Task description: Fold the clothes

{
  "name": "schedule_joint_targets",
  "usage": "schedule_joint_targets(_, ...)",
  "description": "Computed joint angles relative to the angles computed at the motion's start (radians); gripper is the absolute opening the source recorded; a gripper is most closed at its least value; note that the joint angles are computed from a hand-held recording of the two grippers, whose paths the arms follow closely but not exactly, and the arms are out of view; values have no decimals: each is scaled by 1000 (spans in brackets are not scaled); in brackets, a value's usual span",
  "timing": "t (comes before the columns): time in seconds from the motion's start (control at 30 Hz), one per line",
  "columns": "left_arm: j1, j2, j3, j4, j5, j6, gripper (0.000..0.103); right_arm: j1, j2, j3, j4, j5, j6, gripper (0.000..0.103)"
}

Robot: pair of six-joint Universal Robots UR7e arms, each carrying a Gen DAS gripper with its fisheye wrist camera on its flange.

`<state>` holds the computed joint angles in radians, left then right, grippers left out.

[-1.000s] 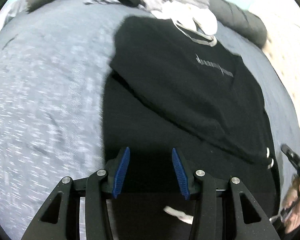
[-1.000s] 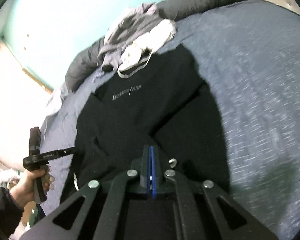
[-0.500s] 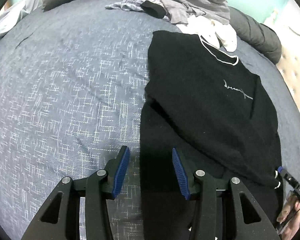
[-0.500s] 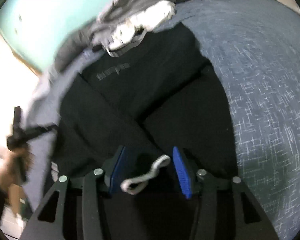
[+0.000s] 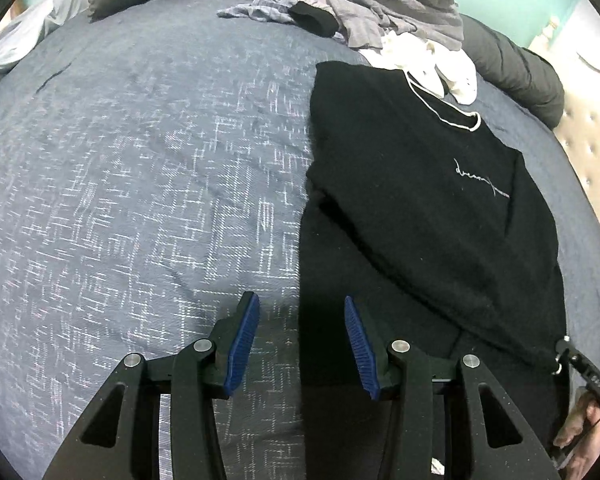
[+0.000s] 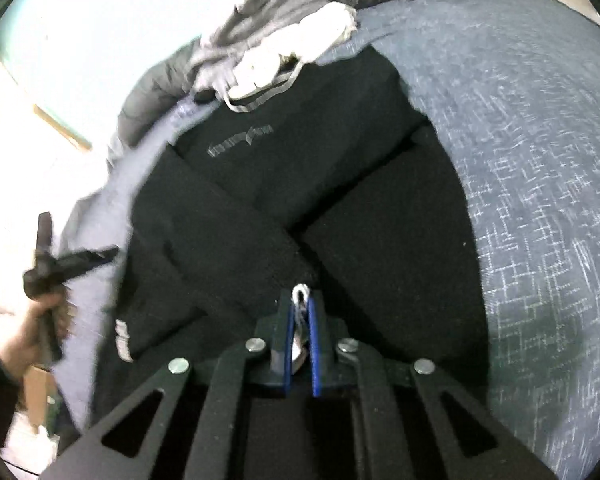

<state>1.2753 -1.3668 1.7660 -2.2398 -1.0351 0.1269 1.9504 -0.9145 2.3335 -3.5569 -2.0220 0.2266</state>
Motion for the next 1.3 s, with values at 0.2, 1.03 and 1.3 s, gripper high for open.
schedule_joint_targets(0.2, 6, 30, -31, -21, 3, 13, 48, 31, -51, 35, -66, -11, 16, 6)
schedule_joint_targets(1.03, -32, 144, -49, -164, 59, 274, 48, -15, -34, 112, -268, -178, 61, 6)
schedule_joint_targets(1.3, -60, 141, -30, -164, 63, 341, 48, -35, -37, 122, -270, -145, 75, 6)
